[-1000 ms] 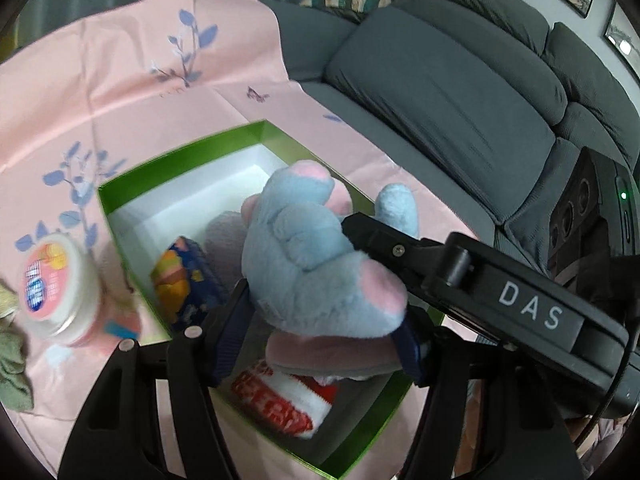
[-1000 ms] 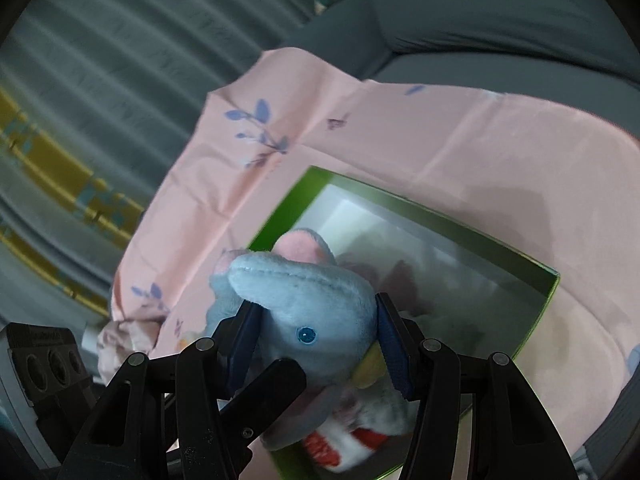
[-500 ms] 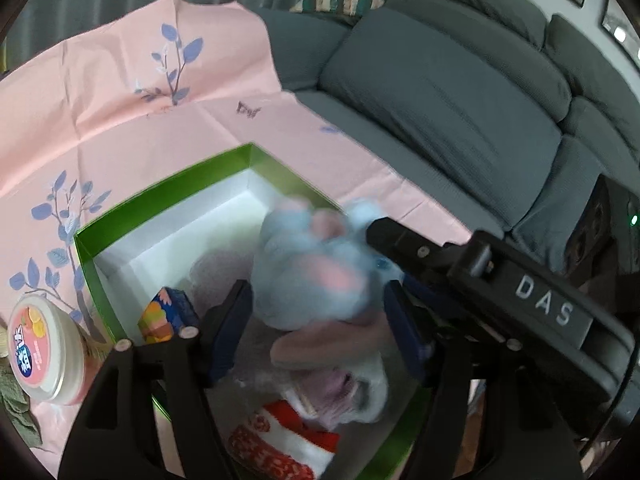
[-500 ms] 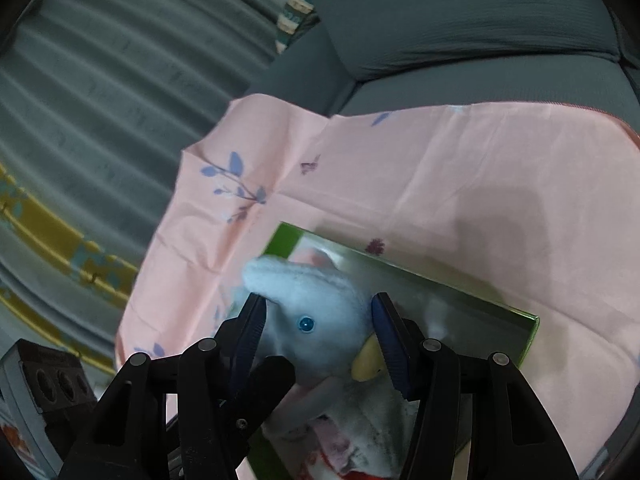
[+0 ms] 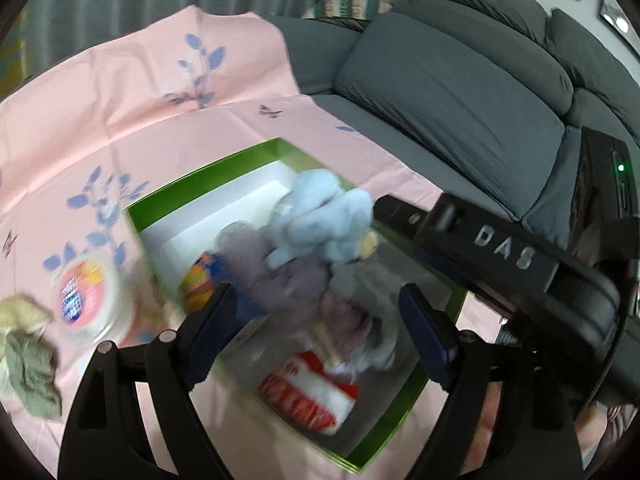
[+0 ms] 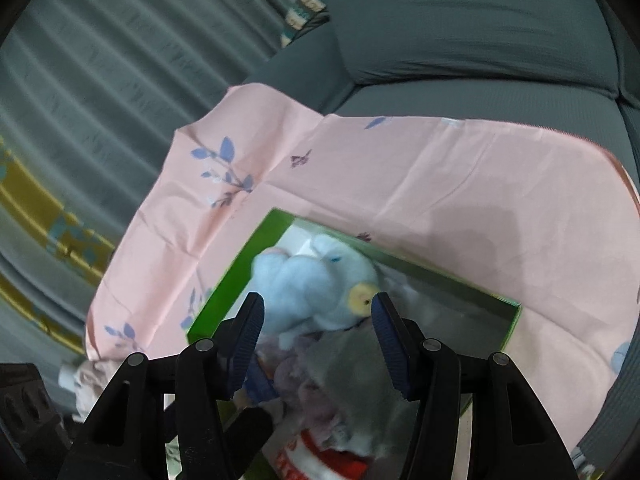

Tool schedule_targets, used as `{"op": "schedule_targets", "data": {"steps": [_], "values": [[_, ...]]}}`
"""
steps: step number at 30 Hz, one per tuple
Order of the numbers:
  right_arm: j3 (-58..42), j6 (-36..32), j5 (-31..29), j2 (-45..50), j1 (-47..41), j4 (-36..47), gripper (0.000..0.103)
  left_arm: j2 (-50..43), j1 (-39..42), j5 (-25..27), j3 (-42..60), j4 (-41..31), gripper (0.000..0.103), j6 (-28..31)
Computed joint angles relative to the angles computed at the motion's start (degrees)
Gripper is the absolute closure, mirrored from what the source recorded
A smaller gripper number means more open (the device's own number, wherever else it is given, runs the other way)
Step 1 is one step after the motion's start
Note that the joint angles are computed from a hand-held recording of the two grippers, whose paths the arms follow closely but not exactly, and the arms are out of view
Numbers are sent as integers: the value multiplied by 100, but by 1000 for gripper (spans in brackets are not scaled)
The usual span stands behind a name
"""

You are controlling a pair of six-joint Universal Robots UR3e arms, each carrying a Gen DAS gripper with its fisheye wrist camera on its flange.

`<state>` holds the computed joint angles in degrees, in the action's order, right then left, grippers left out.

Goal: Organize soft objects
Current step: 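Return the right tool to the green knit cloth on the sheet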

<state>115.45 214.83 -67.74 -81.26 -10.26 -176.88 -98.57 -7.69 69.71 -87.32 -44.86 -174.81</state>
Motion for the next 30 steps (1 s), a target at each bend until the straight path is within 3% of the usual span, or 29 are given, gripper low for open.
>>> {"op": "schedule_targets", "data": {"steps": [5,8,11,16,19,22,25,28,30], "values": [[-46,-161,-68,-220,332,40,44,1158,716,-214,-1186,16,20,-50],[-171,-318,-284,-280,648,118,32,1962,1331,-408,-1817,-211,20,96],[-375,-402,-637,-250,1021,242,30,2845,2218,-889,-2352,-780,20,494],[-924,-643,-1014,-30,1673,564,20,4410,4232,-1726,-2855,-2535,20,1432],[-1288,-749,-1399,135,2096,764,16,5163,5311,-1655,-2989,-3281,19,1926],[-1676,-710,-1900,358,2573,950,16,5759,6706,-2059,-2864,-4853,19,3076],[-1932,-780,-1947,528,2835,1018,16,6061,7983,-2245,-2815,-6178,18,4158],[-2168,-872,-1801,691,3035,1054,16,5931,8256,-2030,-3247,-5565,18,3811],[-2398,-960,-1722,867,3228,1084,16,5646,8065,-1728,-3558,-4621,19,3227]]}}
